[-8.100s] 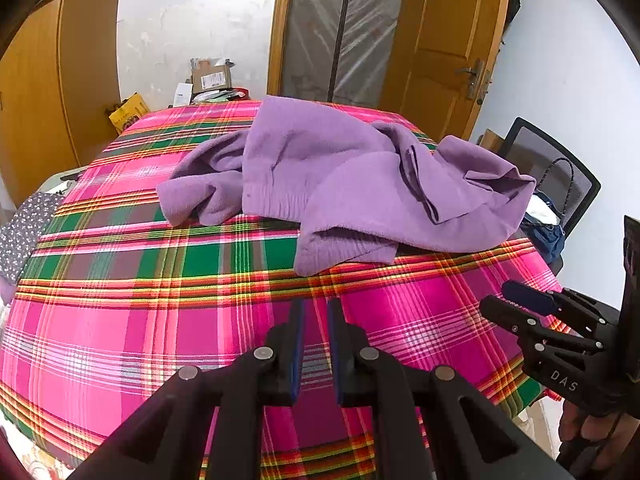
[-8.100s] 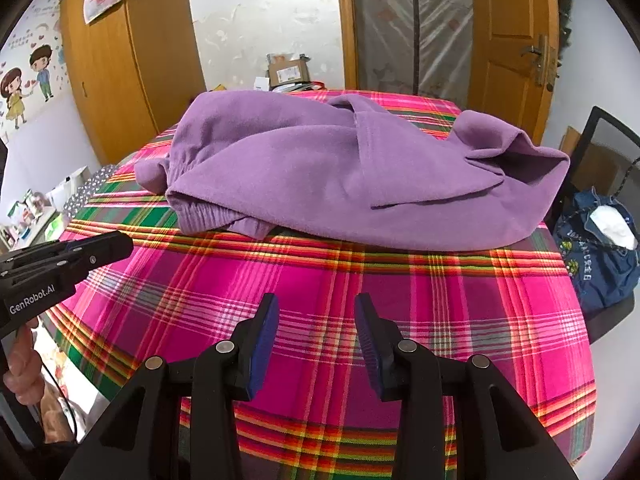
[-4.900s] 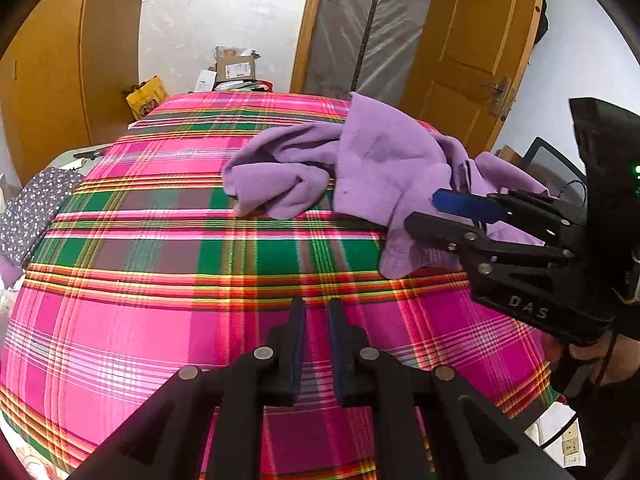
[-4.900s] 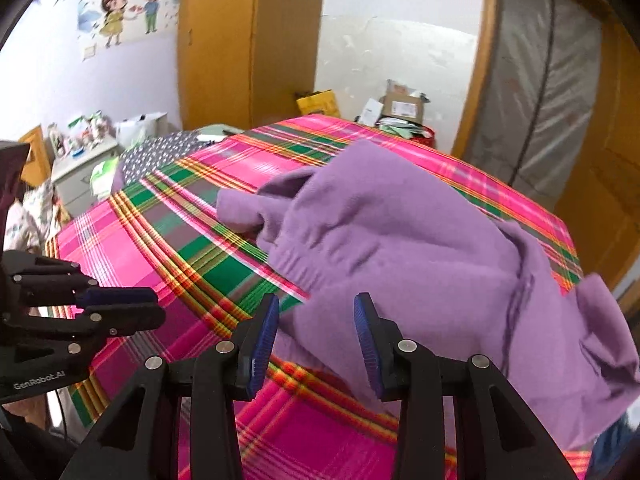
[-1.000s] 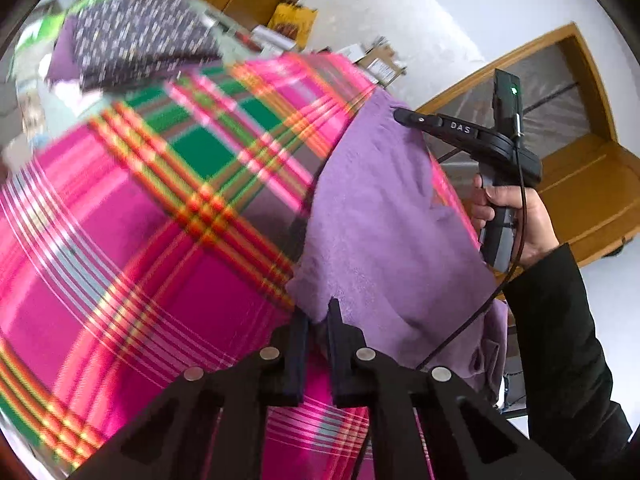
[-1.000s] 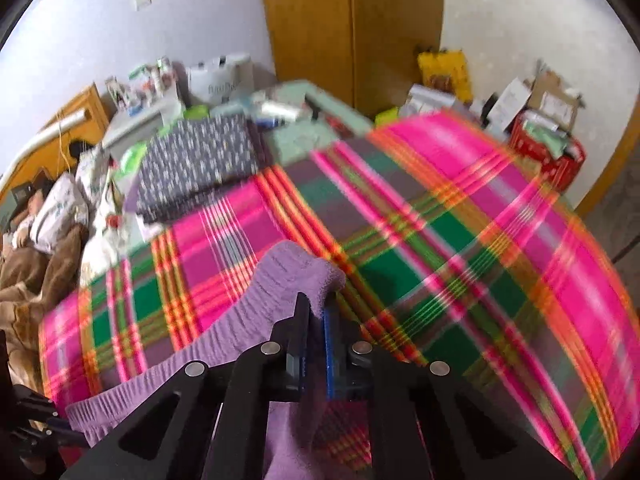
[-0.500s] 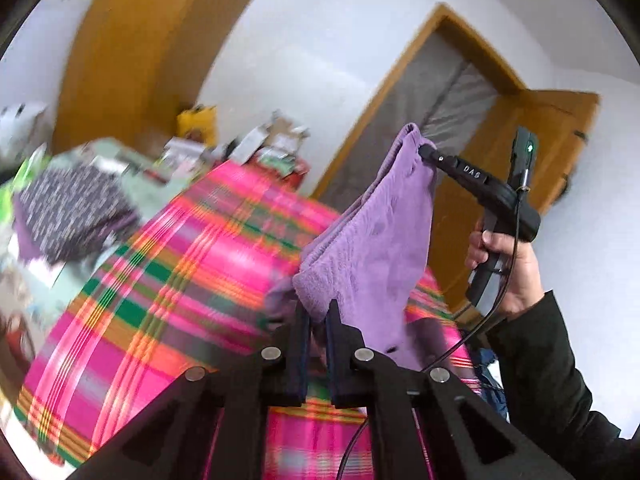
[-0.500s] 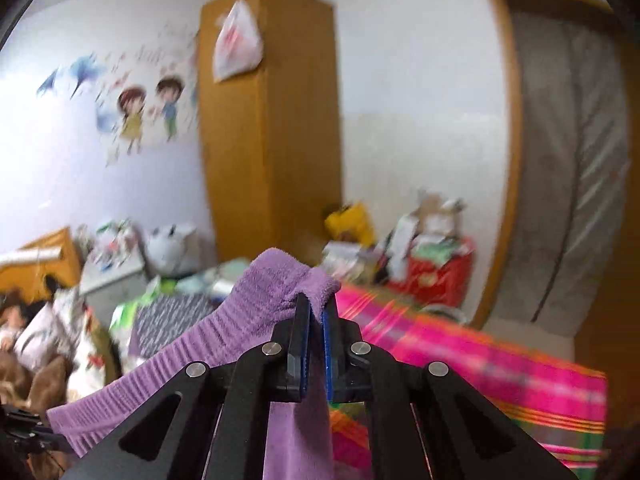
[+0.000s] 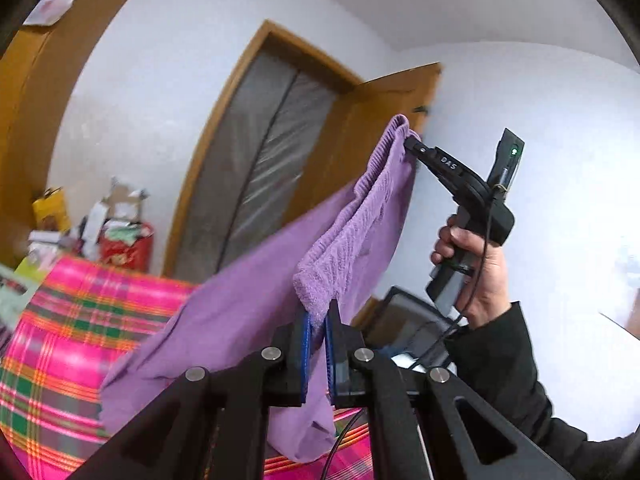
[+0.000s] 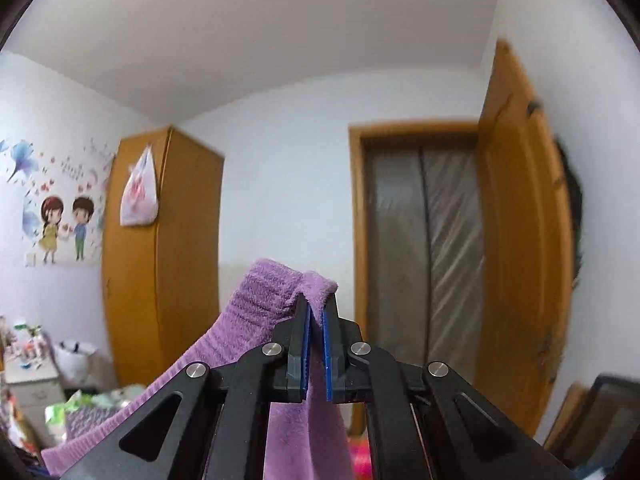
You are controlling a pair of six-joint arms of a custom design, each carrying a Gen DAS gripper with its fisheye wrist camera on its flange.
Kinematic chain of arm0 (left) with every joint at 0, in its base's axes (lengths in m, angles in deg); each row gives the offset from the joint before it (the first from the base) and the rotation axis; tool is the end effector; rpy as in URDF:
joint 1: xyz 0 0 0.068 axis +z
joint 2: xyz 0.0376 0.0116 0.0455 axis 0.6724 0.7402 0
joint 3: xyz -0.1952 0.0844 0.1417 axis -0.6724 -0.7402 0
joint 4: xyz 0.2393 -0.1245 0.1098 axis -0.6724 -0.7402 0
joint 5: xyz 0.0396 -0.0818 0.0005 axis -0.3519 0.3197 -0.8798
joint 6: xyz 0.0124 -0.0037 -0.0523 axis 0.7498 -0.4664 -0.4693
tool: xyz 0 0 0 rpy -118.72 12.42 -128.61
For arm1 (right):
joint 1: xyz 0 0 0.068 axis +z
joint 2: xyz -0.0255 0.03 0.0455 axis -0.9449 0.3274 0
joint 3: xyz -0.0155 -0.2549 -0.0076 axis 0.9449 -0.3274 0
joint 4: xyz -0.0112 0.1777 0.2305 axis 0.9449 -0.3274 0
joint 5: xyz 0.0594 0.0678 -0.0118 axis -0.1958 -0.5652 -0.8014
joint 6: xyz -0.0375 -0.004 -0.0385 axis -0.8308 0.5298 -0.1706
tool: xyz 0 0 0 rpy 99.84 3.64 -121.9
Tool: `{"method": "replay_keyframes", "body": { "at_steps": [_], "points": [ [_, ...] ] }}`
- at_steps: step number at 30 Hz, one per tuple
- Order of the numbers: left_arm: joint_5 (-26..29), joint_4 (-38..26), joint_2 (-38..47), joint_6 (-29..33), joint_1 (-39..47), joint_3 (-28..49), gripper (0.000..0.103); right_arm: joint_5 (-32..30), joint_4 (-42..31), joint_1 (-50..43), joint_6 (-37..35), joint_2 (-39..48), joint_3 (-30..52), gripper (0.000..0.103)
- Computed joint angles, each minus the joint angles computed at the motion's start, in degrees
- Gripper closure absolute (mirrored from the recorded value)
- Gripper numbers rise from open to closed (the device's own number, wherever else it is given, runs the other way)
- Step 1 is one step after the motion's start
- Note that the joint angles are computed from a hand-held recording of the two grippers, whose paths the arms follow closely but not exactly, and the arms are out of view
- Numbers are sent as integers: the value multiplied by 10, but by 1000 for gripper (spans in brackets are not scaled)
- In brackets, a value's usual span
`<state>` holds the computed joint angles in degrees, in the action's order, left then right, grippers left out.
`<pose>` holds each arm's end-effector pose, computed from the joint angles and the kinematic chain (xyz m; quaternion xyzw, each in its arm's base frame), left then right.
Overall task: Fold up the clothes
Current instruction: 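Raise the sweatshirt with both grippers and shake it out in the air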
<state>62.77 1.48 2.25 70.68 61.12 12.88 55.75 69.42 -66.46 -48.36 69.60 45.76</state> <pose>0.1530 0.0219 0.3925 0.0832 0.7591 -0.3191 0.5613 0.2755 0.0321 0.5024 -0.1283 0.6405 0.1443 0.7433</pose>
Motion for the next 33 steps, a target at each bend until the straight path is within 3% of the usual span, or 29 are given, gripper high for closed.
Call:
{"method": "replay_keyframes", "body": {
  "at_steps": [6, 14, 19, 23, 29, 33],
  "points": [
    [26, -12, -9, 42, 71, -67, 97, 45, 10, 83, -41, 26, -12, 98],
    [27, -166, 63, 235, 267, -93, 97, 56, 10, 191, -40, 203, -2, 98],
    [3, -187, 163, 322, 377, -92, 97, 71, -4, 263, -47, 320, 53, 98],
    [3, -201, 226, 368, 446, -76, 97, 89, -44, 317, -56, 433, 170, 98],
    [19, -180, 286, 365, 520, -23, 97, 93, -96, 367, -70, 547, 333, 98],
    [14, -162, 330, 355, 553, 9, 97, 87, -179, 389, -81, 674, 530, 98]
  ]
}}
